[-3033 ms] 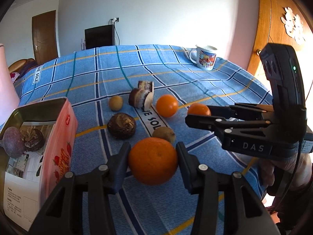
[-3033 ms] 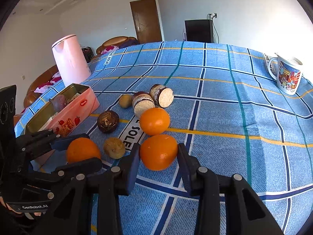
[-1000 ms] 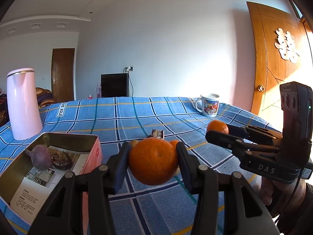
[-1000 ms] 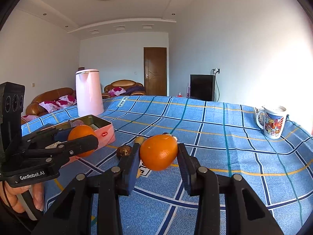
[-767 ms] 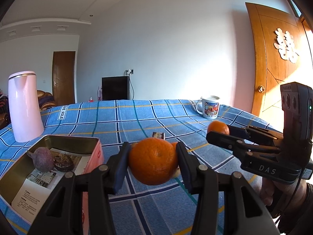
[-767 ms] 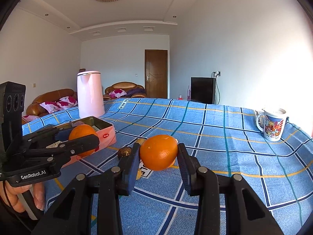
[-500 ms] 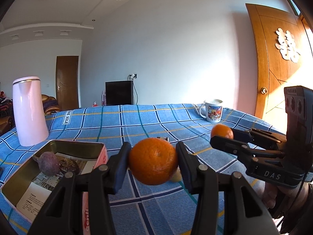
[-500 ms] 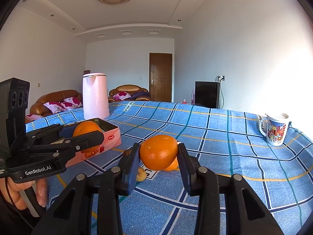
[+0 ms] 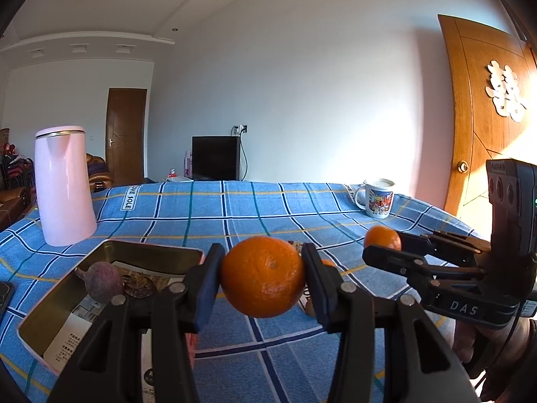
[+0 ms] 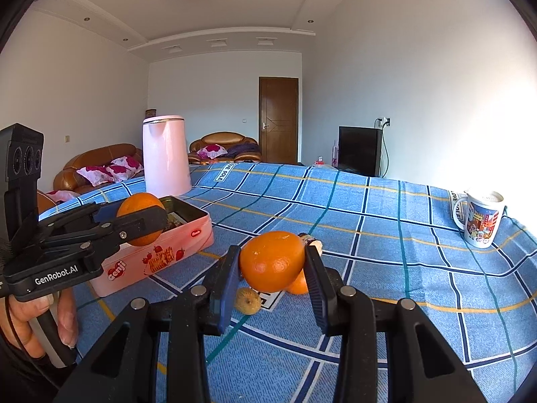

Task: Organize fruits
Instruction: 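Lift both mandarins and carry them over the pink tin, then open both tools to release the mandarins into the tin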

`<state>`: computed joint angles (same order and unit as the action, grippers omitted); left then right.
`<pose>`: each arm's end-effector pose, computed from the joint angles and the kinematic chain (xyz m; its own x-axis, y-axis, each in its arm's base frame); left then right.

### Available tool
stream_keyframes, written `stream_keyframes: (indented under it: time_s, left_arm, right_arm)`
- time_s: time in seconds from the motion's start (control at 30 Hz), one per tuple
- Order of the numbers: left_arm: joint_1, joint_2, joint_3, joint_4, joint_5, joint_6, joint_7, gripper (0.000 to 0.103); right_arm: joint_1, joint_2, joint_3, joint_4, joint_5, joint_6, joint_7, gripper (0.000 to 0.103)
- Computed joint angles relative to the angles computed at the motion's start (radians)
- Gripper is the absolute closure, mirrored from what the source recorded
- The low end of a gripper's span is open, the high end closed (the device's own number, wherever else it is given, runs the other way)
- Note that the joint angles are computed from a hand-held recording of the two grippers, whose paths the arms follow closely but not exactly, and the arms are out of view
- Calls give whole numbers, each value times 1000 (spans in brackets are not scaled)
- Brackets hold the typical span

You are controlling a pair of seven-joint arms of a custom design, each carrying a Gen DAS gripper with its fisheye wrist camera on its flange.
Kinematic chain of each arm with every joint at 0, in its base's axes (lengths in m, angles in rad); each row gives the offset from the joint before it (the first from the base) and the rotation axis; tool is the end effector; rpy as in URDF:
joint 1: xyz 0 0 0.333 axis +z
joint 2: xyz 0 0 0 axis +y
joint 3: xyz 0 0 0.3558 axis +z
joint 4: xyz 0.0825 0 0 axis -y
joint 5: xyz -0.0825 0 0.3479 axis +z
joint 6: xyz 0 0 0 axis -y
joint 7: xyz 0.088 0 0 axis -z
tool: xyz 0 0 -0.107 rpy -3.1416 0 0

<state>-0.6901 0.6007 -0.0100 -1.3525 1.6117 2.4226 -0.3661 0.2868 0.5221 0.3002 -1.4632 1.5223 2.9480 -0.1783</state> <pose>0.5786 -0.4791 0.4751 0.0705 -0.9943 0.0798 -0.2542 -0.0952 -0.9624 0.6530 0.2938 0.4918 0.7263 -0.6873 -0.0086 -0.2489 -0.2513 -0.9353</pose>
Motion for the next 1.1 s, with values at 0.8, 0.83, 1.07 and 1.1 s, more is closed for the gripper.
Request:
stream_keyframes:
  time_s: [0.8, 0.83, 1.07, 1.1]
  left_arm:
    - [188, -220, -111, -341, -143, -106, -114, 54]
    - [194, -222, -114, -345, -152, -101, -109, 54]
    - [219, -230, -120, -371, -199, -82, -90, 53]
    - [217, -233, -119, -376, -197, -87, -100, 53]
  right_arm:
    - [244, 260, -107, 401, -884, -257, 776, 63]
    - [256, 278, -120, 430, -918, -283, 813, 63]
    - [295, 367, -153, 585, -1075, -433, 965, 63]
    - [299, 378, -156, 607, -1091, -450, 980, 63]
